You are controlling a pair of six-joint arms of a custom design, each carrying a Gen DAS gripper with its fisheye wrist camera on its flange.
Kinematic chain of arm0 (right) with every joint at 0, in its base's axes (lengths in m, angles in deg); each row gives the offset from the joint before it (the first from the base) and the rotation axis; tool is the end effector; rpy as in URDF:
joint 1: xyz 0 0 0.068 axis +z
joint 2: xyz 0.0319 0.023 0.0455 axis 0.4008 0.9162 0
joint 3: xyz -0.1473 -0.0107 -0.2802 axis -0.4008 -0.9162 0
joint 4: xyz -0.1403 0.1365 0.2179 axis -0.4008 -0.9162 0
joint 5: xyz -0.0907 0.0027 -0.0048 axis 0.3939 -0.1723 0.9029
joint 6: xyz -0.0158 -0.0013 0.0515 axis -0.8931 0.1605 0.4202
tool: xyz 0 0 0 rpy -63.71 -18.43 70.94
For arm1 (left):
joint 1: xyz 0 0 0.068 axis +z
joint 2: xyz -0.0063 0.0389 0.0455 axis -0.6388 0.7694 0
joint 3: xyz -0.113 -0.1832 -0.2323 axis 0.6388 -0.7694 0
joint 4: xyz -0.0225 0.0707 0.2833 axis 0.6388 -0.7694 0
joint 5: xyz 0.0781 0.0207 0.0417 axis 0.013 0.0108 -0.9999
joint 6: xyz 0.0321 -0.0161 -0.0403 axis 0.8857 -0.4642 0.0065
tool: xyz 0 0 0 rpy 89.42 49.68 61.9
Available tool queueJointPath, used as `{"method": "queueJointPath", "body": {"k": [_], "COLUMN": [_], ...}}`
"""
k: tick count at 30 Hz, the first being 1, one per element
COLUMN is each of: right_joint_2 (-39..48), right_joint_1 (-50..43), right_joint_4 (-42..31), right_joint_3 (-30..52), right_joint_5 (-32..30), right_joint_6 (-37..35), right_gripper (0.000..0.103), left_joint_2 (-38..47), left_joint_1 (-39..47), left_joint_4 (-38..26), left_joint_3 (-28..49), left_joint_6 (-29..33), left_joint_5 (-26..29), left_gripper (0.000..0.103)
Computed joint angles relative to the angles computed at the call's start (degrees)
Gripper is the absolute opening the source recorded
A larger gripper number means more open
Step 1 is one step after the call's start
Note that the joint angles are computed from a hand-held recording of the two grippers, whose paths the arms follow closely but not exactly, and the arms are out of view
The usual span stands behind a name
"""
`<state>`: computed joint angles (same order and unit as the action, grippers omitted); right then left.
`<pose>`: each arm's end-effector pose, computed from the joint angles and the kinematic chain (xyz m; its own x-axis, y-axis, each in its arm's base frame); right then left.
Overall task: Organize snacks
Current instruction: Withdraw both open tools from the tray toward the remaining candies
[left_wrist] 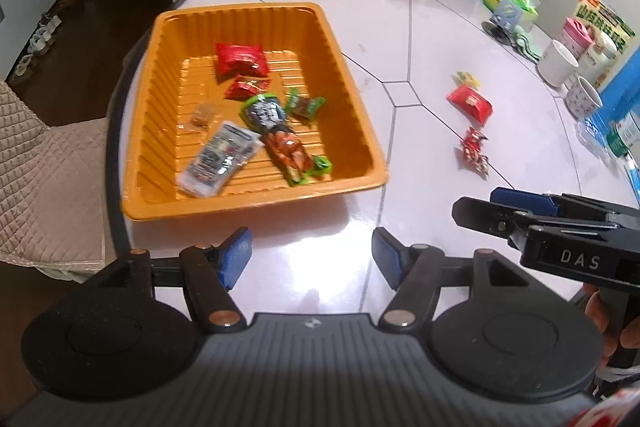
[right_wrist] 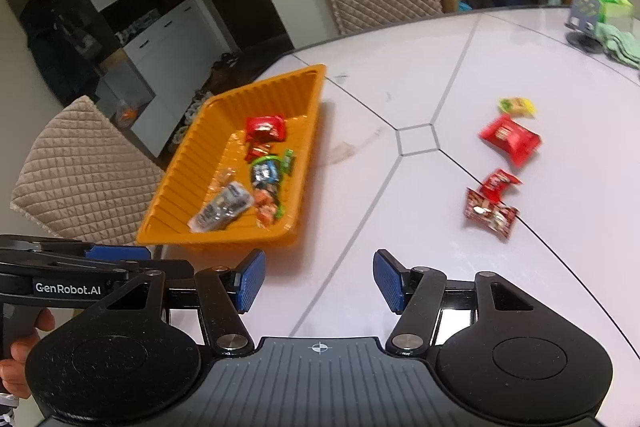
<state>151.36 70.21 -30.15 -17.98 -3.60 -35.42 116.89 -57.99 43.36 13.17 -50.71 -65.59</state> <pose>0.2087 0.2128 0.1648 -0.7868 0.0919 -0.6104 -0.1835 0.9093 0.3734 0.2175 -0.0730 0.2118 -0.8657 0.0801 -0.4941 0.1623 0.9787 -0.1256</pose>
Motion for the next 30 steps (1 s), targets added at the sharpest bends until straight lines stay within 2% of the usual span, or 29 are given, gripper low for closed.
{"method": "queueJointPath", "body": {"k": [16, 23, 30], "right_joint_2": [-12.61, -16.86, -17.41], "right_joint_1": [-7.08, -11.85, -16.91], "right_joint_4": [-4.71, -5.87, -4.35], "right_joint_3": [-10.14, -13.25, -15.46], "right_joint_5": [2.64, 3.25, 2.42], "right_joint_6": [2.76, 2.67, 2.09], "right_gripper": [0.060, 0.060, 0.060], "left_joint_2": [8.87, 14.84, 22.87], "left_joint_1": [-14.87, -19.30, -23.09], "left_joint_4": [6.74, 11.81, 17.76], "left_joint_3": [3.37, 6.31, 9.78], "left_joint_6": [-4.15, -4.75, -4.69], "left_joint_5": [-2.10, -2.44, -4.15], "left_gripper": [0.063, 0.064, 0.064]}}
